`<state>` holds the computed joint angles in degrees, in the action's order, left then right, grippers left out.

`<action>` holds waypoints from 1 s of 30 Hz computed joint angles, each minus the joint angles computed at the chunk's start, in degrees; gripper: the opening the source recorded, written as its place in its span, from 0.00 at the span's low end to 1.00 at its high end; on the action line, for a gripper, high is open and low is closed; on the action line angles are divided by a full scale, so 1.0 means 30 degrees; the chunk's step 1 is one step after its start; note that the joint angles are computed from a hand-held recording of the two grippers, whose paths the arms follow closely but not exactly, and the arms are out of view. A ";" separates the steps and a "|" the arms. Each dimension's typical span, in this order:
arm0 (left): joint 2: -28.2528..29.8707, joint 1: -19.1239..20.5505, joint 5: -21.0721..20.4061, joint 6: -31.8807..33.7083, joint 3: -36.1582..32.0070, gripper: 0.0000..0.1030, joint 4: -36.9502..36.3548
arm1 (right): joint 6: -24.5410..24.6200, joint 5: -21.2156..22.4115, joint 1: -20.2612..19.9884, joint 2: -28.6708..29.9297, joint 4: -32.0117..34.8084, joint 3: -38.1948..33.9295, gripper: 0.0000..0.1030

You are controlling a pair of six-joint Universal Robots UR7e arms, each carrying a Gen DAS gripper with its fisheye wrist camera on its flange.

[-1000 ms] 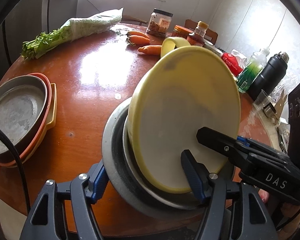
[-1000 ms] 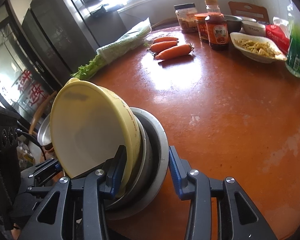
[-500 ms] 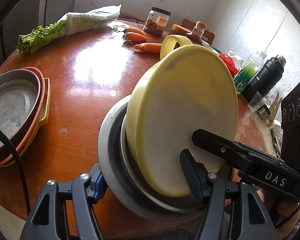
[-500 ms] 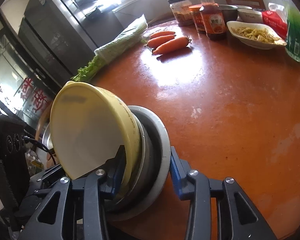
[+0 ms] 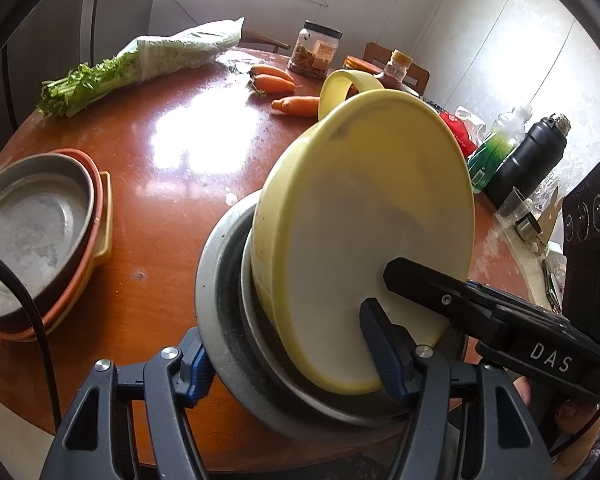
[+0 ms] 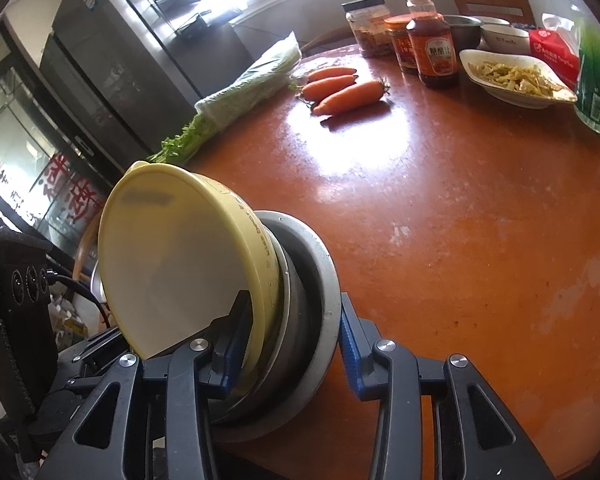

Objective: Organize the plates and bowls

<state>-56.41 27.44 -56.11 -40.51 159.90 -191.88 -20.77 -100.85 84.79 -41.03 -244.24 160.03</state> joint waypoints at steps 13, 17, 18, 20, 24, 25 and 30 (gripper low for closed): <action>-0.6766 -0.0407 0.1713 -0.1063 0.0494 0.64 0.6161 | 0.1673 -0.1189 0.3935 -0.1634 0.4881 -0.2344 0.41; -0.9695 0.0021 0.2375 -0.0988 0.0425 0.63 0.8839 | 0.2382 -0.1514 0.5401 -0.1538 0.6899 -0.3867 0.41; -1.0549 0.0191 0.2553 -0.0867 0.0366 0.63 0.9627 | 0.2460 -0.1524 0.5603 -0.1464 0.7152 -0.4125 0.40; -1.1745 0.0541 0.2869 -0.0592 0.0228 0.63 1.0668 | 0.2650 -0.1451 0.6085 -0.1135 0.7560 -0.4764 0.41; -1.3744 0.1696 0.3304 0.0304 -0.0093 0.63 1.2065 | 0.3144 -0.1481 0.6952 -0.0244 0.8666 -0.6337 0.40; -1.4082 0.2092 0.3364 0.0585 -0.0203 0.63 1.2219 | 0.3236 -0.1471 0.7114 -0.0042 0.9004 -0.6734 0.40; -1.4647 0.4106 0.3414 0.2722 -0.0626 0.63 1.1548 | 0.3489 -0.1588 0.7690 0.1081 1.0384 -0.8510 0.40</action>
